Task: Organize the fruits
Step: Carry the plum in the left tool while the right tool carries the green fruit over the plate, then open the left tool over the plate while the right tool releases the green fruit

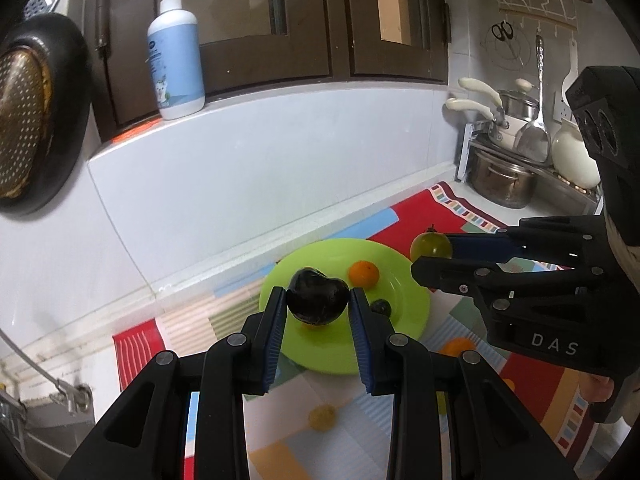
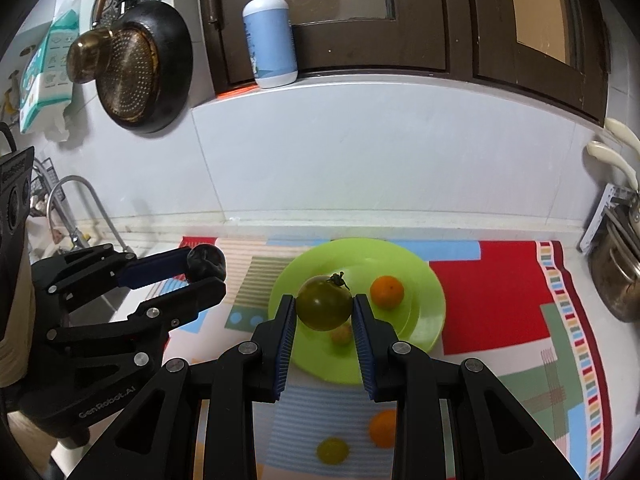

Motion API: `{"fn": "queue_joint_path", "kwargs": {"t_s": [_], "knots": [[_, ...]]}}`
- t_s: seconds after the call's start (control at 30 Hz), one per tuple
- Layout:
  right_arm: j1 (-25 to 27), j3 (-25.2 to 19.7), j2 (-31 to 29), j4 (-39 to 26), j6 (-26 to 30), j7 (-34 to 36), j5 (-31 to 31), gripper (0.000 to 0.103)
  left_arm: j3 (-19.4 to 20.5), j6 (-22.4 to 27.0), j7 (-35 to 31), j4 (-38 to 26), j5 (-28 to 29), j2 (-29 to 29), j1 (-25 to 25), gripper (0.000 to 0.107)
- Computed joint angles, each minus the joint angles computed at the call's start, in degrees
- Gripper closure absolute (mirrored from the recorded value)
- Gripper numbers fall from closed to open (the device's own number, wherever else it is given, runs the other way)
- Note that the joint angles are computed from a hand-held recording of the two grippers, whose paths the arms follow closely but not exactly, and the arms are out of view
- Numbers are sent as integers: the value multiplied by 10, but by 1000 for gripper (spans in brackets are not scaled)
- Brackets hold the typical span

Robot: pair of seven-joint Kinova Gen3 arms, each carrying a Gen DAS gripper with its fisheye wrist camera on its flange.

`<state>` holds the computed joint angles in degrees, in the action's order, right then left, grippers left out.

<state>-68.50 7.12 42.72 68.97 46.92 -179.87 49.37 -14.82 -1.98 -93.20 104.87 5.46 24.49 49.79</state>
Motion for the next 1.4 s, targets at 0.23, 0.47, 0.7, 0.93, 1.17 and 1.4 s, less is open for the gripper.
{"fn": "queue_joint_path", "kwargs": {"t_s": [0.23, 0.47, 0.7, 0.93, 1.17, 1.4], "knots": [[34, -8, 14, -23, -14, 40, -30, 73, 63, 39, 2, -58, -26, 32, -69, 76], [70, -11, 34, -52, -30, 94, -85, 73, 148, 100, 11, -132, -65, 81, -152, 76], [102, -12, 56, -76, -38, 153, -145, 73, 200, 139, 6, -192, -79, 127, -198, 76], [122, -9, 76, -88, -46, 192, -187, 73, 217, 182, -9, -247, -82, 168, -210, 76], [132, -8, 89, -96, -47, 218, -218, 73, 228, 214, -28, -291, -79, 199, -214, 76], [136, -4, 93, -99, -49, 229, -234, 73, 230, 231, -45, -310, -73, 212, -214, 76]]}}
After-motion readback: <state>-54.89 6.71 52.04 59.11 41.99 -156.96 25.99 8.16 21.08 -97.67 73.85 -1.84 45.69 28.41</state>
